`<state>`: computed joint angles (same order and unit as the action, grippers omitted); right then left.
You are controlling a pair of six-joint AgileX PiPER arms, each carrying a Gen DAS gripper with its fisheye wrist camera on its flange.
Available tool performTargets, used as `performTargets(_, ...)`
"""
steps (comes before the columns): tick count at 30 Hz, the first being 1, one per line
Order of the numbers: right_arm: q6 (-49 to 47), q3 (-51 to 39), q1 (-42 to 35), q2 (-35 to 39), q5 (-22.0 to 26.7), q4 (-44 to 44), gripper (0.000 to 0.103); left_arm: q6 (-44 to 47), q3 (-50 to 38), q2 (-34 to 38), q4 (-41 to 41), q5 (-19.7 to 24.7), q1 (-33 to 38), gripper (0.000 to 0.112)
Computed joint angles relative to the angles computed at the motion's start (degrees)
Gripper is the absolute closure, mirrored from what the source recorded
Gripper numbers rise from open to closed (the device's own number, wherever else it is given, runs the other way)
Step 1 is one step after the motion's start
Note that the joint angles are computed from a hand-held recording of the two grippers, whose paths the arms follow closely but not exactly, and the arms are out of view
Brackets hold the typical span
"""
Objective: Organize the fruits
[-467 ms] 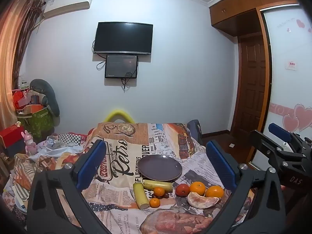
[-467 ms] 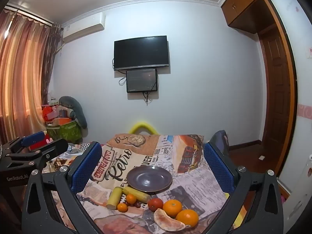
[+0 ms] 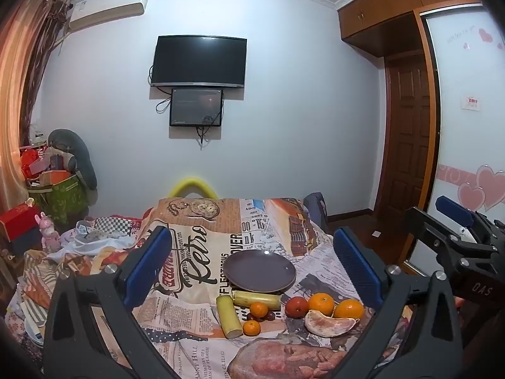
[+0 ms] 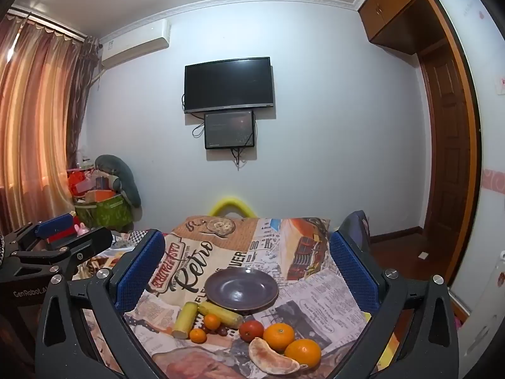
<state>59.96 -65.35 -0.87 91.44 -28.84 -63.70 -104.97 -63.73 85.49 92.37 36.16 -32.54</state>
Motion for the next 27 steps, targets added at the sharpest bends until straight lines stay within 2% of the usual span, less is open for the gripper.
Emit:
performTargets(10,0.42,-0.1,-0.02,0.12,-0.05,-0.27,0.0,0.14,0.19,-0.29,-0.51,-1.18,0.85,0.009)
performTargets(27,0.98,-0.19,-0.43,0.04,-0.13,-0.78,0.0,0.71,-0.46,0.21,-0.57,-0.23,-0.05,0.009)
